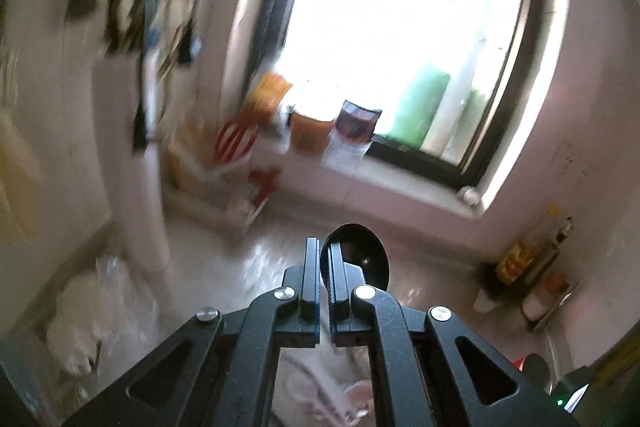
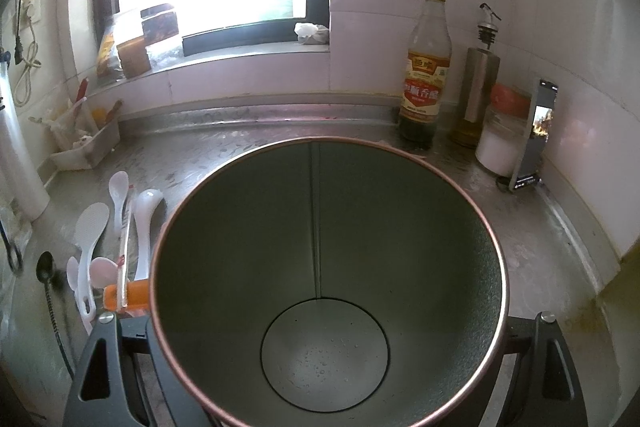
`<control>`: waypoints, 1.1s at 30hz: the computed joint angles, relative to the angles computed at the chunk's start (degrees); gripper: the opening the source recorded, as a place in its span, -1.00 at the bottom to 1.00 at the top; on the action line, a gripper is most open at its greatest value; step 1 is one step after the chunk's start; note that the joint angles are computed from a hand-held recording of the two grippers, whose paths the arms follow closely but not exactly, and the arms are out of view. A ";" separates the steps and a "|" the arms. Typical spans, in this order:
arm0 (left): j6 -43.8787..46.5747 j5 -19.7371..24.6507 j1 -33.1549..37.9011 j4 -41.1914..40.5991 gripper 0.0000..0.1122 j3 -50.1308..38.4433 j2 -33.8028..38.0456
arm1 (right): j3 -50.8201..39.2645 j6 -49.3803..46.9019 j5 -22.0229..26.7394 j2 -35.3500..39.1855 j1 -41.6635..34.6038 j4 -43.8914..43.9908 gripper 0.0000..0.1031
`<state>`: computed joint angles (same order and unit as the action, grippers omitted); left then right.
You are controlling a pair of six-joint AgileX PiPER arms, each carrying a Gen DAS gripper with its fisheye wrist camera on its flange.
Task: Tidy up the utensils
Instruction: 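Lift the black ladle with the left tool and carry it toward the cup, then lower the ladle handle-first into the cup and open the left tool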
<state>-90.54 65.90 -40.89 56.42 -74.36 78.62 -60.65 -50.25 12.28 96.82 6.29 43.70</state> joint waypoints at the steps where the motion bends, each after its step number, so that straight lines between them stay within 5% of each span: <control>1: 1.33 0.50 -0.45 0.65 -0.96 -2.28 1.33 | -0.05 -0.26 0.07 0.04 0.03 0.12 0.74; 20: 23.97 -3.07 -3.97 1.20 -0.95 -37.26 26.22 | -0.75 1.60 1.74 0.05 0.24 -3.33 0.74; 33: 29.53 -5.38 -6.37 -0.46 -0.95 -45.12 34.46 | -1.10 -0.89 2.35 0.42 -0.20 -1.09 0.74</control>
<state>-61.01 60.52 -47.26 55.96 -119.48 113.08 -61.75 -51.15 14.63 97.24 6.09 42.61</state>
